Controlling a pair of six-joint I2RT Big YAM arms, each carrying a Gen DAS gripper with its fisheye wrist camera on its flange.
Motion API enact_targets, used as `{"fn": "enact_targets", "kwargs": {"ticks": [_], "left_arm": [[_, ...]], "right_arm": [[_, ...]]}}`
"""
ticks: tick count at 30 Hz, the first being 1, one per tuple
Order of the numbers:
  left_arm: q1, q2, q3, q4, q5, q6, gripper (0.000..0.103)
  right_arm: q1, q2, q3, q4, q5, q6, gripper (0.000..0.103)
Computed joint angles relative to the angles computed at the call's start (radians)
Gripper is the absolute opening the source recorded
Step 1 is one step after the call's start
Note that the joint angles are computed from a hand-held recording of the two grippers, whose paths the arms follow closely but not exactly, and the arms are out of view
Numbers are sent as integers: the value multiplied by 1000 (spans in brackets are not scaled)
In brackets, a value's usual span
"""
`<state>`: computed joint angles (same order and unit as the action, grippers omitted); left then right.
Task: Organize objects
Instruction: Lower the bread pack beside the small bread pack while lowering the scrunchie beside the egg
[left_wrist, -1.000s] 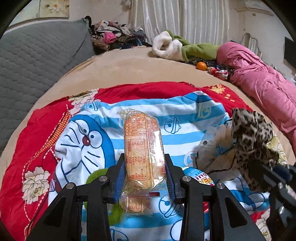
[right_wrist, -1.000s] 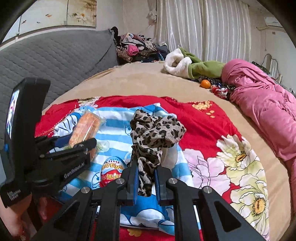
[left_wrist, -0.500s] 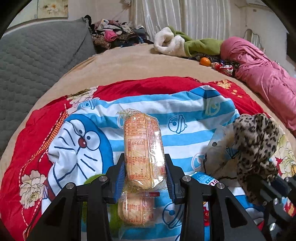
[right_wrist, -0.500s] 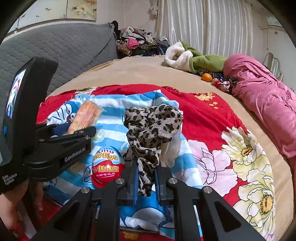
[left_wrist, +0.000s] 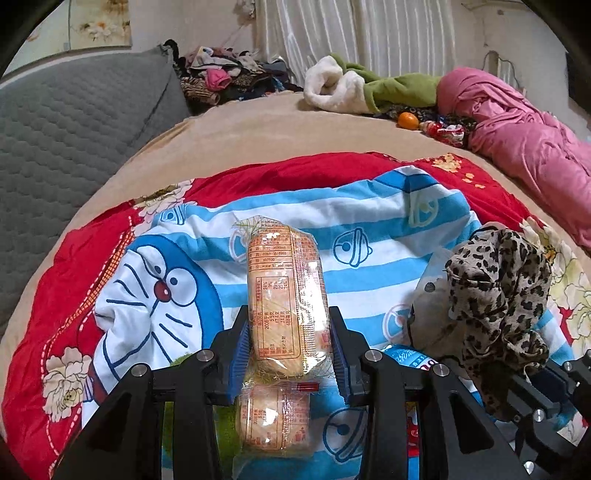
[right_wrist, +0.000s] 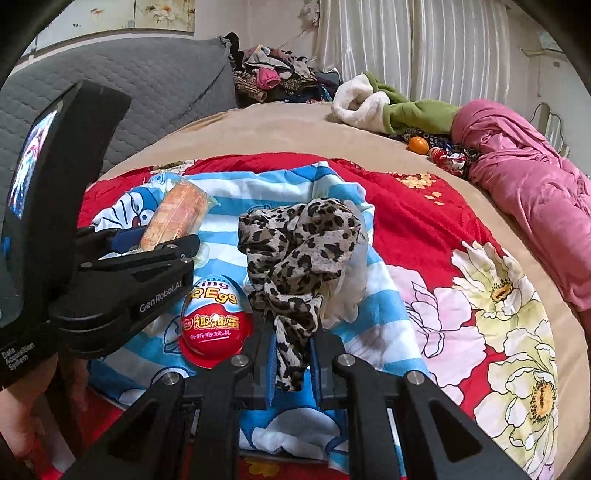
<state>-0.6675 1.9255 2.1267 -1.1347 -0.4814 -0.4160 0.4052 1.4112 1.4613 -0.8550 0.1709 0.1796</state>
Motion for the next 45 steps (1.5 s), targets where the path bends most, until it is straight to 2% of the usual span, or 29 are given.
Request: {"fn": "enact_targets", "kwargs": {"ticks": [4, 21, 26, 31, 34, 36, 39, 41, 45], "left_arm": [[-5, -3, -12, 1, -18, 7, 42], [-8, -35, -71, 26, -3, -8, 43], [-6, -49, -96, 35, 11, -19, 48], [-5, -59, -117, 28, 22, -25, 57], [-3, -66, -131, 24, 33, -32, 60], [-5, -72, -143, 30, 25, -30, 61], [-6, -82, -154, 32, 21, -30, 69], [-6, -88, -161, 33, 24, -29, 75], [-4, -98, -177, 25, 32, -38, 75]], "right_arm": [[4, 2, 0, -3, 1, 1, 16], [10, 7, 3, -23, -7, -3, 16], [11, 8, 7, -34, -7, -5, 16], [15, 7, 8, -45, -3, -8, 17], [17, 6, 8, -49, 0, -9, 22], [17, 8, 9, -58, 2, -12, 29], [18, 4, 6, -61, 3, -10, 37], [19, 1, 3, -60, 2, -9, 40], [22, 0, 4, -63, 5, -10, 44]]}}
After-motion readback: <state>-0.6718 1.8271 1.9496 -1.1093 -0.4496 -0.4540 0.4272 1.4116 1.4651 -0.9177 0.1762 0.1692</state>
